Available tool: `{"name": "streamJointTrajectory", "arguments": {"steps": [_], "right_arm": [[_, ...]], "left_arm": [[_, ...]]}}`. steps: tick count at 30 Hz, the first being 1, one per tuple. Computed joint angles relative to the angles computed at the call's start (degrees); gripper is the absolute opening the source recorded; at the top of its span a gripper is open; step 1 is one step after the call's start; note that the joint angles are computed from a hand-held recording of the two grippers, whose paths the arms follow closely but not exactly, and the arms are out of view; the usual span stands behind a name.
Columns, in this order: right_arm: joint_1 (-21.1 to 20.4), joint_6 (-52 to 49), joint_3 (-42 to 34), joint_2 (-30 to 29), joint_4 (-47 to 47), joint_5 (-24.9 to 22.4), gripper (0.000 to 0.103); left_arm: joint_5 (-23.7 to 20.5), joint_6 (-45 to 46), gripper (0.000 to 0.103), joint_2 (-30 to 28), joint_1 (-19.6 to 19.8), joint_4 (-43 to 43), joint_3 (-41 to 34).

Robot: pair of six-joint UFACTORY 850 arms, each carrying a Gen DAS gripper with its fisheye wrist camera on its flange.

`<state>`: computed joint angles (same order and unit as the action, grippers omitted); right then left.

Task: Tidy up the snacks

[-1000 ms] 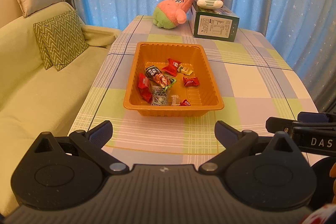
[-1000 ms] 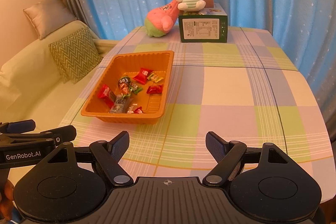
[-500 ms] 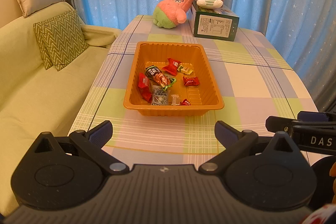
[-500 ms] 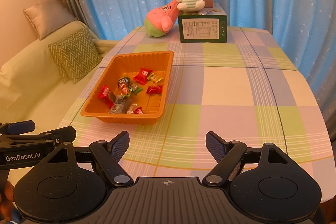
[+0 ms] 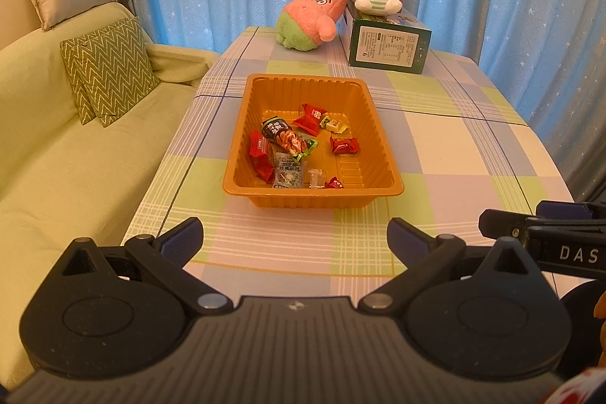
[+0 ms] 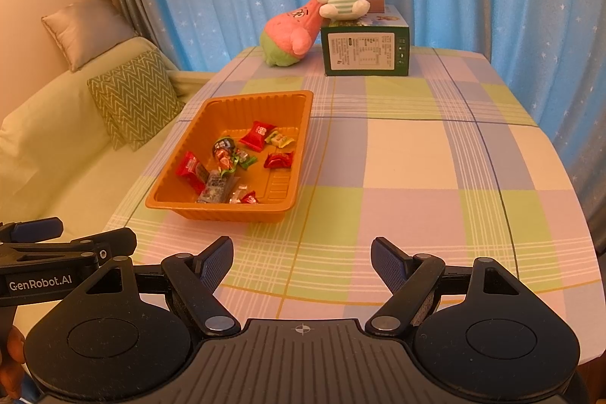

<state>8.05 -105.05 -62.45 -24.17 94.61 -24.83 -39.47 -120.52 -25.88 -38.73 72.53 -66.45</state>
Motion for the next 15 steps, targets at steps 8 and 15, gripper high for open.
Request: {"name": "streamJointTrajectory", "arguments": {"steps": [8, 15], "right_arm": [[0.02, -0.03, 0.03, 0.01, 0.06, 0.04, 0.08], [0.07, 0.08, 0.04, 0.04, 0.04, 0.05, 0.08]], "left_arm": [[0.06, -0.02, 0.103, -0.03, -0.01, 0.0, 0.13], [-0.01, -0.02, 0.103, -0.08, -0.14, -0.09, 0.3]]}}
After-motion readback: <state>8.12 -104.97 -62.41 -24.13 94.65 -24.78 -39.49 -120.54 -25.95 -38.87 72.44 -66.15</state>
